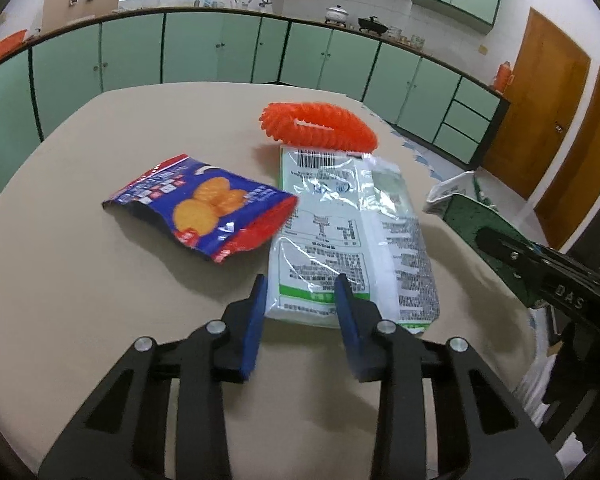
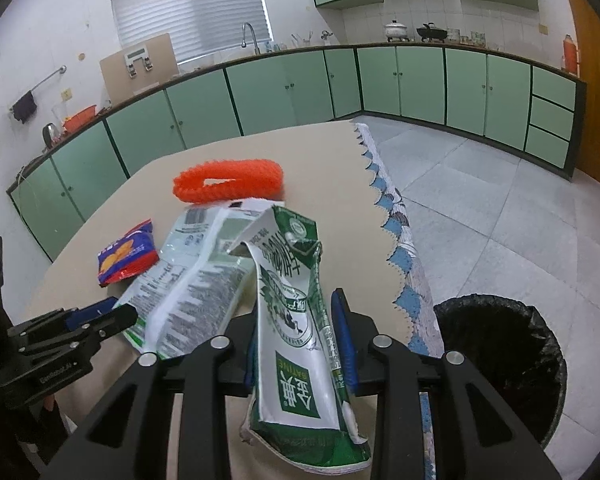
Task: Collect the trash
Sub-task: 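Grasp and lift the clear printed plastic bag with the left tool while the right tool holds the carton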
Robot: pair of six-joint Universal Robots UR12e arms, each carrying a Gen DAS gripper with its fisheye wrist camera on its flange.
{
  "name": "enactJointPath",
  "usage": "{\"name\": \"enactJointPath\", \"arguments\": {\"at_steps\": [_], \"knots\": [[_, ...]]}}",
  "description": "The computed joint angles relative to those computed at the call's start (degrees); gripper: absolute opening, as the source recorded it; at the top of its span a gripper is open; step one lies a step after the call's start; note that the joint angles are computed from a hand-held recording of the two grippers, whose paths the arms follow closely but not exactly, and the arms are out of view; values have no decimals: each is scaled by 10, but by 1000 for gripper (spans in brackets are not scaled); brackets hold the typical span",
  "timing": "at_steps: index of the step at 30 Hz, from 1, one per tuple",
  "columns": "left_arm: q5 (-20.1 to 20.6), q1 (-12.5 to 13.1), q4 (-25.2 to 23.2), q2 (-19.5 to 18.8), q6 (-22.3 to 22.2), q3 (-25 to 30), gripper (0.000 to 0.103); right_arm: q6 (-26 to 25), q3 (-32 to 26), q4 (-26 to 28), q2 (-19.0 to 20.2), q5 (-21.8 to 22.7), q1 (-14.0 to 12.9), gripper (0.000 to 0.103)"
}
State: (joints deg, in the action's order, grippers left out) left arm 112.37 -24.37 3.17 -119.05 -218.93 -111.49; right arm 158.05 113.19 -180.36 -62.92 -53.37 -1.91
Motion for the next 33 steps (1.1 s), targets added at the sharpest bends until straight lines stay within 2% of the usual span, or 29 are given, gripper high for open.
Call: {"name": "enactJointPath", "arguments": {"at_steps": [3,4,5,9,12,14,15,19,22,25,28,33], "knots": [[-1,-5,15,-2,10,3,25,6,2,-8,-2,4,-3,31],[-2,-7,18,-3,13,5,16,8,3,-11,-2,5,-4,31],[-8,-7,22,-4,18,6,11,9,4,-15,-3,5,-5,31],[-18,-8,24,-10,23,12,11,10,7,-25,-5,0,-8,31],[-43,-3,14,-12,17,14,18,12,6,-18,-5,-4,-9,31],[-39,-3,13,-14,14,18,52,11,5,-3,-4,-6,-9,31],[-40,-3,14,-15,16,19,56,9,5,1,-4,-7,-9,31],[-45,-2,7,-21,22,28,57,1,4,14,-1,-8,-7,31],[-67,3,17,-24,17,26,50,-8,4,17,1,-10,-6,31],[-96,8,25,-26,17,30,28,-2,1,33,3,-1,-8,31],[-98,6,34,-30,14,32,14,6,-2,48,5,3,-10,31],[-88,5,49,-28,16,29,3,5,-2,57,0,6,-11,30]]}}
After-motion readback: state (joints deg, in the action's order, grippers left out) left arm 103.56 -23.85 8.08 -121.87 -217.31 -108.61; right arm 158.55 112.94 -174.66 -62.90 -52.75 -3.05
